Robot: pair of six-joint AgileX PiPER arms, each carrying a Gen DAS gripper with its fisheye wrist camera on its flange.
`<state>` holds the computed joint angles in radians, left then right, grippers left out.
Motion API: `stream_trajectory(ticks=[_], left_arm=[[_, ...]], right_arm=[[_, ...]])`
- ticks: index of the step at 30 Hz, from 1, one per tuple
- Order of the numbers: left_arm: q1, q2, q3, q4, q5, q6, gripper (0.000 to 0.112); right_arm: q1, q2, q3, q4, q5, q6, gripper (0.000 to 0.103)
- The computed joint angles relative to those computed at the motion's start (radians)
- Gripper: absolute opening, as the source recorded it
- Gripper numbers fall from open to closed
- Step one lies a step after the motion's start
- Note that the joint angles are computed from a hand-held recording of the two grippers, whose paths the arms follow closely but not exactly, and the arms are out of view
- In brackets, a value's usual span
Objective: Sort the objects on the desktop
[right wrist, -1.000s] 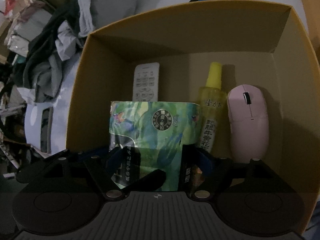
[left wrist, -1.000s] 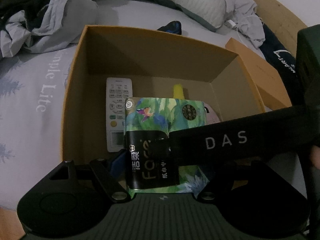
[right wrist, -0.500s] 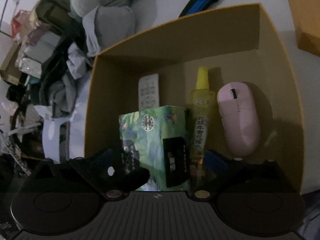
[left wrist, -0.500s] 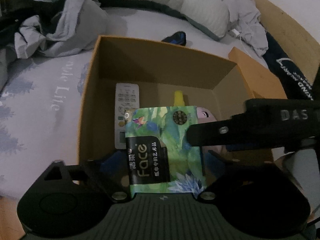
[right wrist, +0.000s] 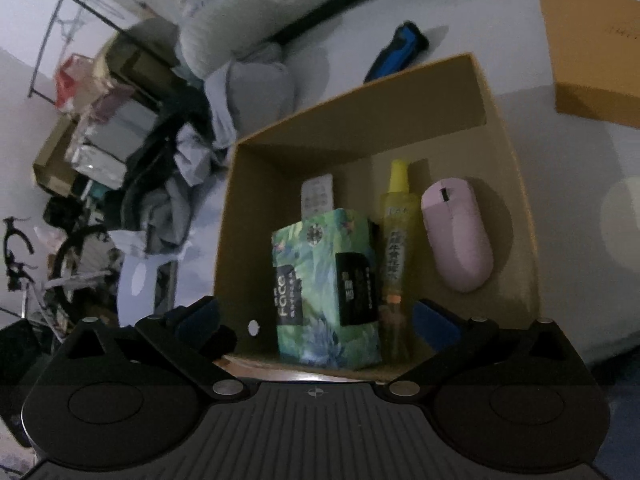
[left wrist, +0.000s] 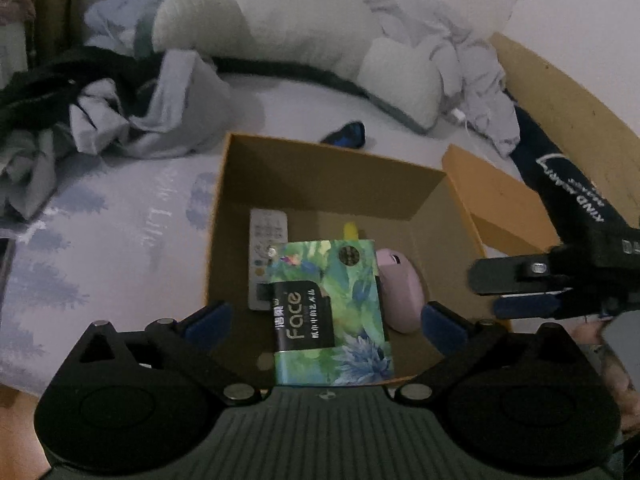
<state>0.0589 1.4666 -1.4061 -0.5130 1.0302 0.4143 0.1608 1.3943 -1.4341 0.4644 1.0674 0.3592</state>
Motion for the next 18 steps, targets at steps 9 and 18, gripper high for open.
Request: stream_trajectory(ticks=[9, 18], left_arm=[[0.088, -0.167, 0.137, -0.146, -0.044, 0.094, 0.103], [0.104, -0.321, 0.250, -0.187, -0.121, 0.173, 0.103]], right_arm=[[-0.032, -0.201, 0.093, -0.065, 0.001, 0.010, 0.103], [0.102, -0.394, 0.195, -0.408, -0.049, 0.150, 0.103]])
